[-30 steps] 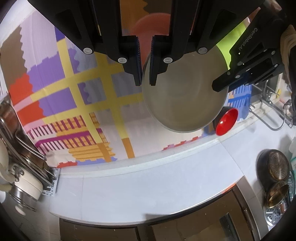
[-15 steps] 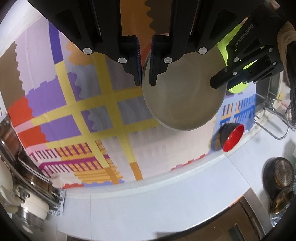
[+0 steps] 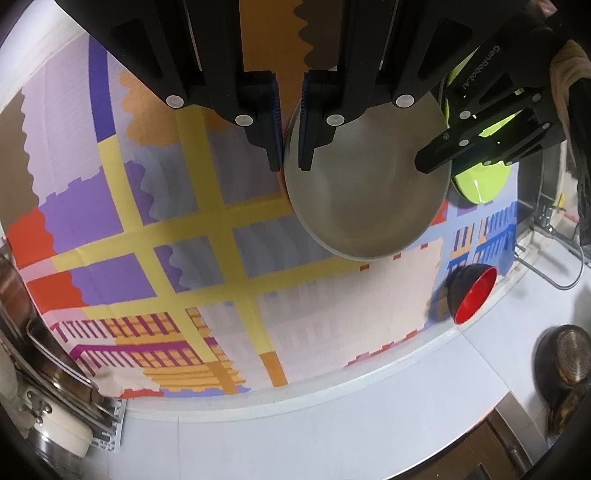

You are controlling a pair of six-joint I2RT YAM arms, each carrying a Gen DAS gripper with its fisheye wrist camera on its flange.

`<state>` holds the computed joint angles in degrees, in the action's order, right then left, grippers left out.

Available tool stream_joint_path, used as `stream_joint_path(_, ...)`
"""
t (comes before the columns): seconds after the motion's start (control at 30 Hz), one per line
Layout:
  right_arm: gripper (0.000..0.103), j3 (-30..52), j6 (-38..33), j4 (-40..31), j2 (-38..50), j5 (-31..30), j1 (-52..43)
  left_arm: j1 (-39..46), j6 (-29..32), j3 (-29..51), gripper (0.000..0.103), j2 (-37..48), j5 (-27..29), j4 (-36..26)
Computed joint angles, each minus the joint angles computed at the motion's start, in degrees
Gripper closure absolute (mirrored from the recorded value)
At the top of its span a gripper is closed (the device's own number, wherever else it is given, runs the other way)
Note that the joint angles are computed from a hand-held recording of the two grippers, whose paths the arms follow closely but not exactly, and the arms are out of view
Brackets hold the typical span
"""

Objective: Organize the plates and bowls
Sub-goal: 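Lift the white bowl and carry it toward the pink bowl, then lower the white bowl into the pink bowl and open both grippers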

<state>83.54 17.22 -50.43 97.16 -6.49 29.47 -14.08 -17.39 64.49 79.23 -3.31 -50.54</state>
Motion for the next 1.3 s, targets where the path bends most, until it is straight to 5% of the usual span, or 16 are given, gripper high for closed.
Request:
stream_joint_path(0.47, 0.092, -1.6, -0.2, 1.2, 0.2, -0.3, 0.1, 0.3, 0.2, -1.1, 0.077, 0.9, 0.6, 1.7)
stream_joint_path(0.63, 0.091, -2.1, -0.4, 1.6, -0.1, -0.3, -0.1, -0.7, 0.7, -1.5, 0.066, 0.1, -1.1, 2.8)
stream_joint_path(0.77, 0.075, -3.0, -0.6, 2.7, -1.7, 0.8, 0.2, -0.5, 0.7, -1.2, 0.060, -1.3, -2.2, 3.0)
stream_joint_path(1.3, 0.075, -0.6, -1.0, 3.2, -4.8, 4.5, 3.8, 3.7, 3.9, -0.4, 0.052, -9.3, -3.6, 1.1)
